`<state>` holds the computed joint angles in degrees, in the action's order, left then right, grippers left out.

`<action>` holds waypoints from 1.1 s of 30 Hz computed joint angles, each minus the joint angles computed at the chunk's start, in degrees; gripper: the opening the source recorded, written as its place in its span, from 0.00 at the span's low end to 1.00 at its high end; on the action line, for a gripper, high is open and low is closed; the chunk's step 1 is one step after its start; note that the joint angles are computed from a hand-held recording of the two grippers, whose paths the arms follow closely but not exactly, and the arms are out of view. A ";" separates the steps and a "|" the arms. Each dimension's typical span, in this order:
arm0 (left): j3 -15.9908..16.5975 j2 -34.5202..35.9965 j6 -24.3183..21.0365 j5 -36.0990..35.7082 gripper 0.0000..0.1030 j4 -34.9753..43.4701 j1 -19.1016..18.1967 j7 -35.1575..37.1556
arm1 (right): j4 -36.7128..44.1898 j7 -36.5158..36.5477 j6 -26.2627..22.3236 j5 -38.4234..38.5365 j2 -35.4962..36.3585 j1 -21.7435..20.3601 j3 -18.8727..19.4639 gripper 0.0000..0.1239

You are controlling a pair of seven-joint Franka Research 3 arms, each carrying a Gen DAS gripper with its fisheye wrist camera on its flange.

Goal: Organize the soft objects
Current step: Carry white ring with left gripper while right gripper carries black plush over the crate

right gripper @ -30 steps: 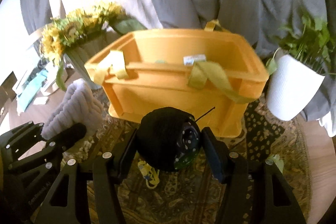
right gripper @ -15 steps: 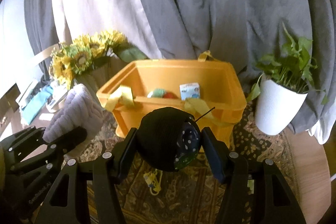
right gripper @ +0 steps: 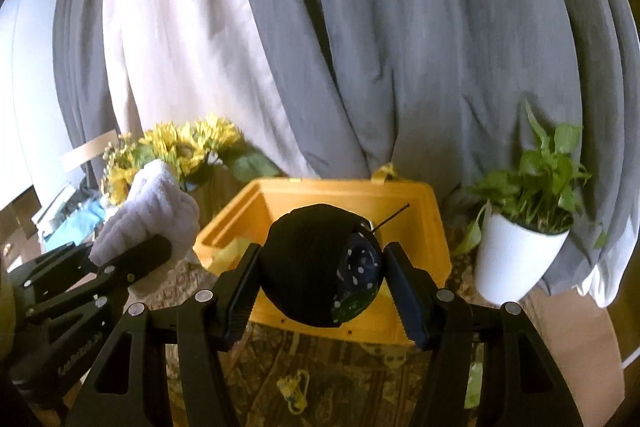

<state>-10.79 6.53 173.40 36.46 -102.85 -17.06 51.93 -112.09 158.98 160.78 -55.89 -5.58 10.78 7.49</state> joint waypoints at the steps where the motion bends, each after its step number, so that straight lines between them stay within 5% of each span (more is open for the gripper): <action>1: 0.26 0.29 0.08 0.70 0.25 0.61 -0.19 -0.63 | 0.34 0.36 0.07 -0.52 0.07 -0.11 -0.01 0.50; 19: 3.19 7.44 -1.59 4.96 0.25 12.41 -3.00 -2.44 | 8.73 3.29 -0.64 -7.76 4.48 1.02 -2.85 0.50; 26: 5.01 10.89 -4.25 7.58 0.25 18.25 -4.87 -3.25 | 12.52 -1.45 -0.45 -3.81 7.90 2.13 -5.28 0.50; 33: 3.78 16.28 -8.06 2.96 0.25 25.64 -4.91 3.01 | 16.58 -8.32 -1.14 1.99 11.94 3.54 -7.81 0.50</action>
